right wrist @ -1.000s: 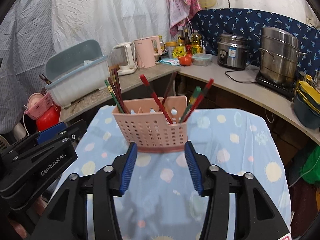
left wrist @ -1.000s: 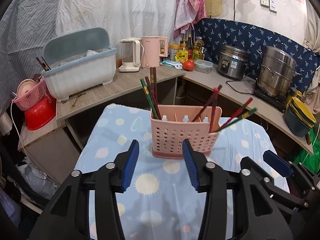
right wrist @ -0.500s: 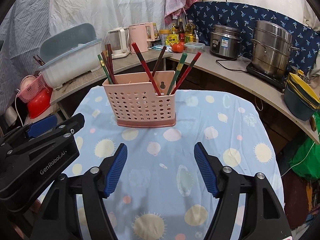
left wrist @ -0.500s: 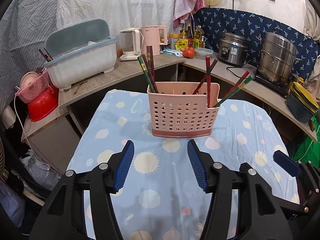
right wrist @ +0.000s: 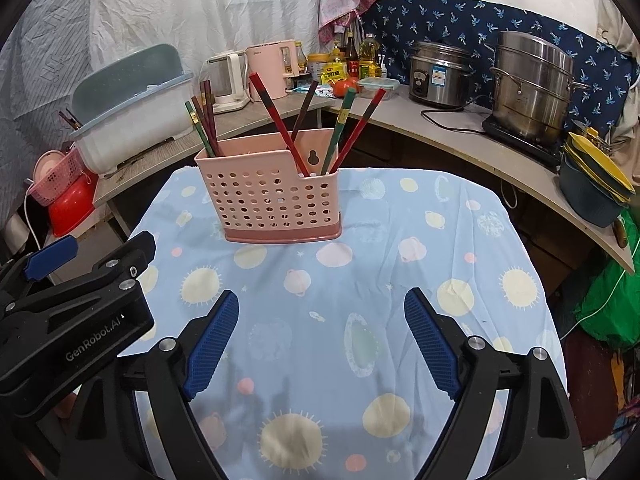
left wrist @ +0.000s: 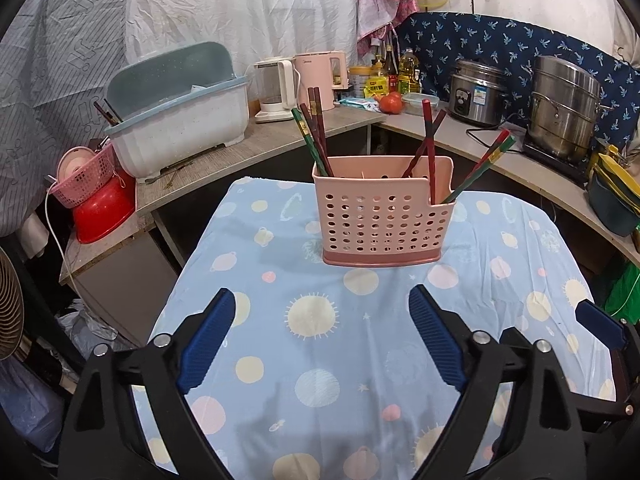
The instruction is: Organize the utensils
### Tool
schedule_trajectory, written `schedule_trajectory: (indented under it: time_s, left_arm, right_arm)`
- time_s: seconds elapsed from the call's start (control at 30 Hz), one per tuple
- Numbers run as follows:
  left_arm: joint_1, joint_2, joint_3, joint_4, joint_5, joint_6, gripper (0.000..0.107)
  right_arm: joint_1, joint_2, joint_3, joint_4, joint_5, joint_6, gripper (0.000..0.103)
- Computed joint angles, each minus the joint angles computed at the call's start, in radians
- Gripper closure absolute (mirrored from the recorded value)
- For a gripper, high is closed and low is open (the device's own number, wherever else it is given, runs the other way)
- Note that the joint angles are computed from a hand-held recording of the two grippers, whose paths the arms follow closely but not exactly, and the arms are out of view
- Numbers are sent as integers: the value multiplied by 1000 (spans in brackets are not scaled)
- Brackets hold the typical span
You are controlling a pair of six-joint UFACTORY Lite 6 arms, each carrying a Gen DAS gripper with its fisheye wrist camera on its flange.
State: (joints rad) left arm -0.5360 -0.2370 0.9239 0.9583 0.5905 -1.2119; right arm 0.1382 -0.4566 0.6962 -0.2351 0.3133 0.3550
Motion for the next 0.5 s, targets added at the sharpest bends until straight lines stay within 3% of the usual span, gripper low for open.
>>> schedule_trajectory:
  time_s: [0.1,0.27,0.33,0.5]
  left_arm:
    - [-6,-3,-1,8,3,-4,18]
    - [-7,-1,0,1,5,-3,13]
    - [-6,0,-3,-3,3,-3,13]
    - [-1,6,-11,0,-2,-14,13]
  right_arm:
    - [3,-4,-3,-13,-3,14,18]
    - [-25,10,0,134,-5,-123,15]
    - [-30,13,-2,153,-4,-145,5]
    - [-12,2,-18,39,-11,-31,6]
